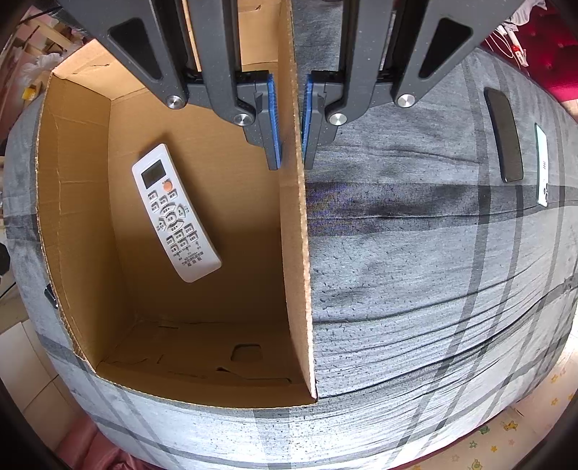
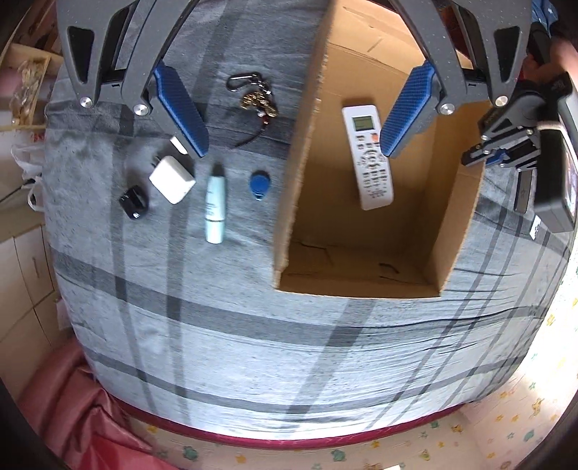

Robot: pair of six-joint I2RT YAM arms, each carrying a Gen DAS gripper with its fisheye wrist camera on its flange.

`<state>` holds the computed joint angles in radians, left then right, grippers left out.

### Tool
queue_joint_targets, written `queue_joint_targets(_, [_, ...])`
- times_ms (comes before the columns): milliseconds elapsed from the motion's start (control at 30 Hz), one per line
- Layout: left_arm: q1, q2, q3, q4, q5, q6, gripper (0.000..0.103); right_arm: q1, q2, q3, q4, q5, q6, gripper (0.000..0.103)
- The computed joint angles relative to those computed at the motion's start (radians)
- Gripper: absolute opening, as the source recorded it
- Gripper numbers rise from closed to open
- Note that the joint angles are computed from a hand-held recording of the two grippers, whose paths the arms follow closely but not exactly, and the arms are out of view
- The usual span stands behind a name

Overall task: Organize rigid objects
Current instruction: 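Move the right gripper back over the white charger beside the box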

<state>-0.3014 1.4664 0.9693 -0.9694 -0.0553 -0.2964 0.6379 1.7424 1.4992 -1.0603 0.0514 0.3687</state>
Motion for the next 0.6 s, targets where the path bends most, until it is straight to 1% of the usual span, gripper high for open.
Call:
queue_joint_targets(133, [-0.013, 0.001, -0.001, 0.001, -0.014, -0.003, 0.011, -0.044, -0.042, -0.066, 0.021, 0.002, -0.007, 0.098])
queue_joint_targets(333, [-0.007, 0.002, 0.001, -0.001, -0.009, -0.01, 0.011, -0.132, -0.081, -0.156, 0.052, 0.0, -0.022, 0.098])
queue_joint_targets(467, [-0.009, 0.011, 0.006, -0.004, -0.013, -0.012, 0.012, -0.195, -0.087, -0.211, 0.093, -0.014, -0.023, 0.098])
queue_joint_targets(600, [-0.017, 0.012, 0.012, -0.011, -0.02, -0.02, 0.012, -0.248, -0.057, -0.244, 0.133, -0.011, -0.023, 0.098])
